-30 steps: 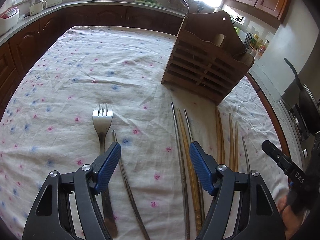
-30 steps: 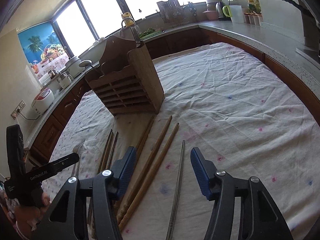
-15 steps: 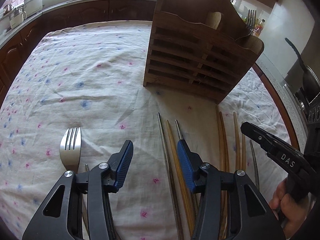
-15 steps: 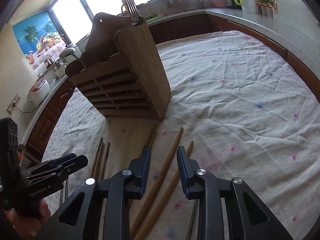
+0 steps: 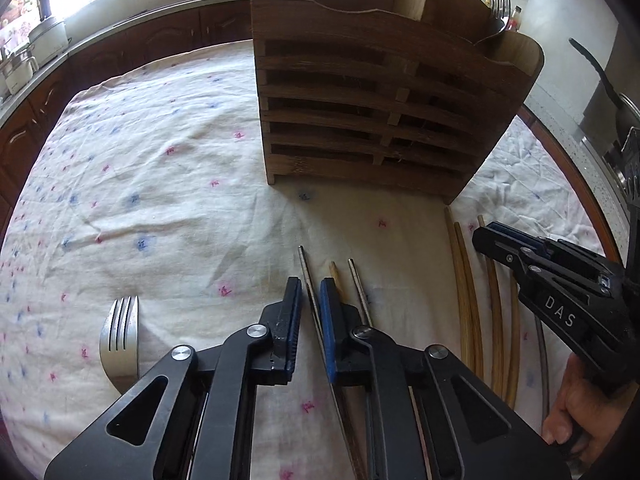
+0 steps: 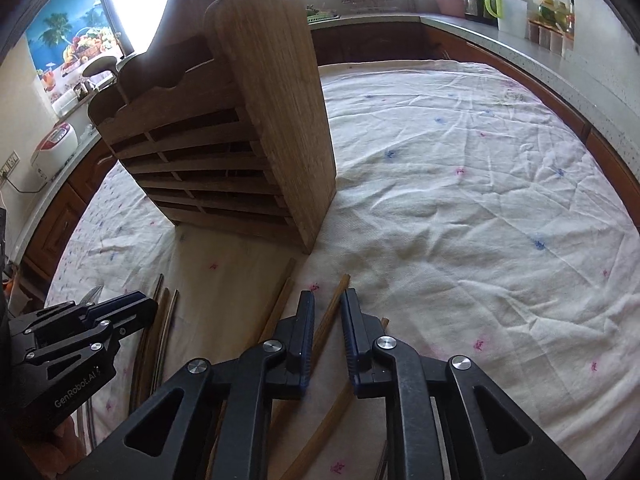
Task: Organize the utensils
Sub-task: 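Lower the left tool onto a steel chopstick and close on it, then lift the steel chopstick with the left tool over the wooden holder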
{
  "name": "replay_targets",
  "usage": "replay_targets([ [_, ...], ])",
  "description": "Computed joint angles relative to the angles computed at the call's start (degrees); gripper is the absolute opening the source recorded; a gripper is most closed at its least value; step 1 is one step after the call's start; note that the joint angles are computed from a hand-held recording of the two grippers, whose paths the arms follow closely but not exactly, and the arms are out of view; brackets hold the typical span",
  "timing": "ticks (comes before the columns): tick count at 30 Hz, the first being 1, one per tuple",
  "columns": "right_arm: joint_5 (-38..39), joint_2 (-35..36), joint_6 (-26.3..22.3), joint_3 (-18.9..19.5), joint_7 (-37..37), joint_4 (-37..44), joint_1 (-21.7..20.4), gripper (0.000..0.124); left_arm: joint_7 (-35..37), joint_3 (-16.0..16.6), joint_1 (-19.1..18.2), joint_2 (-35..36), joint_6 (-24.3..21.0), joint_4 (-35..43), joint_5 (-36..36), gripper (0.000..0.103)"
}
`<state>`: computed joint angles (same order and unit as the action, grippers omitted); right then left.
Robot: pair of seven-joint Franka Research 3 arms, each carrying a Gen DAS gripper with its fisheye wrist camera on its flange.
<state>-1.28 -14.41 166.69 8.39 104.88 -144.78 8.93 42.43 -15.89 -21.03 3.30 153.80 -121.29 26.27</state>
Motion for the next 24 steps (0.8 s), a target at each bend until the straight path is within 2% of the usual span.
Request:
replay_targets([
  [3, 0.7, -0.2, 0.3, -0.5, -0.6, -0.3, 0.5, 0.011, 0.1, 0.1, 0.1, -0.1, 0.8, -0.3, 0.1, 0.006],
  [7, 11.7, -1.0, 0.9, -5.7, -8.1, -1.0, 6.3, 0.007, 3.1, 0.0, 0.8, -1.5, 3.3, -2.4, -4.9, 0.004],
  [10, 16.0, -3.1, 1.9, -6.0, -11.4, -2.2, 7.7, 0.006, 5.1, 0.1, 1.3, -4.3, 5.8, -5.7, -8.6, 0.004],
  [12, 16.6, -5.4, 3.7, -4.6, -11.4, -3.5, 7.0, 0.005, 6.2, 0.2, 1.3, -5.8, 7.7, -7.3, -11.2, 0.004],
  [18, 20.2, -11.3, 4.9, -4.8, -13.2, -5.8, 8.6, 0.005, 10.4, 1.9, 0.0, -14.1, 12.5, -14.0, -19.1, 0.004],
  [24, 22.0, -16.8, 5.5, -4.4, -13.4, -7.8, 9.4, 0.005, 11.1, 3.3, -1.8, -21.2, 14.5, -18.3, -21.6, 0.004],
])
